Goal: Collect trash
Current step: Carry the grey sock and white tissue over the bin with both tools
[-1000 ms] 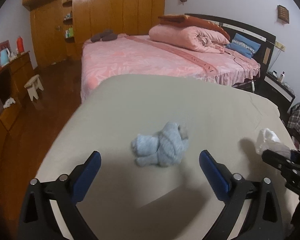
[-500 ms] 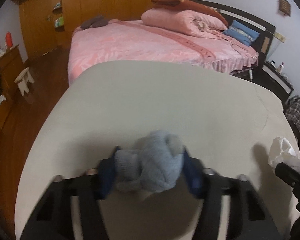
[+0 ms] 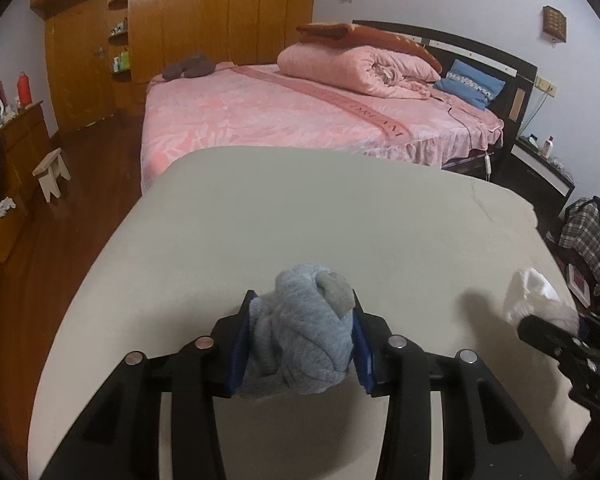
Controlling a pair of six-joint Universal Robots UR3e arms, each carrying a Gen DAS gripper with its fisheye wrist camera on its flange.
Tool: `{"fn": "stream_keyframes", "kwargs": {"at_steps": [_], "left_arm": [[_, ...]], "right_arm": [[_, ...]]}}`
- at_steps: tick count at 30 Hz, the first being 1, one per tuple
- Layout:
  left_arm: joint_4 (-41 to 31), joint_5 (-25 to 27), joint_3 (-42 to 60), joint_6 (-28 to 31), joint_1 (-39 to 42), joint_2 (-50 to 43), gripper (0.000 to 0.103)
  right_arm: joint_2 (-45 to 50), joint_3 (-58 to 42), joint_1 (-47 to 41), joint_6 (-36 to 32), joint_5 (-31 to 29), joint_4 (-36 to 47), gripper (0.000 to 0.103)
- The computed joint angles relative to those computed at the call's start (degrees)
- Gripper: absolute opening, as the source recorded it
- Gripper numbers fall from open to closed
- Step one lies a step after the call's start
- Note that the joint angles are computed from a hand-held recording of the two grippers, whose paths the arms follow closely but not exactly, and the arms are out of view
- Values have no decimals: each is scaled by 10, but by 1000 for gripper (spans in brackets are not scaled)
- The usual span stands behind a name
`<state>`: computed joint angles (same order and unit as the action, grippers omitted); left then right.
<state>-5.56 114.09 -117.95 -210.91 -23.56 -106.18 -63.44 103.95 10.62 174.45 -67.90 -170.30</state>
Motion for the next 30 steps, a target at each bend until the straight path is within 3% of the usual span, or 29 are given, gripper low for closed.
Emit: {"fn": "stream_keyframes", "kwargs": {"at_steps": [11, 19, 26, 30], "left_arm": [[-140, 101, 67, -83, -132, 47, 43], [-243, 148, 140, -145, -210, 49, 43], [-339, 187, 224, -210, -279, 29, 43], [-385, 211, 278, -246, -321, 9, 43]], "right_arm": [[-147, 111, -55, -29, 56, 14, 44], [-313, 201, -143, -90, 115, 93, 44], [-468, 259, -236, -173, 160, 229, 44], [-594, 280, -323, -258, 210, 383, 44]]}}
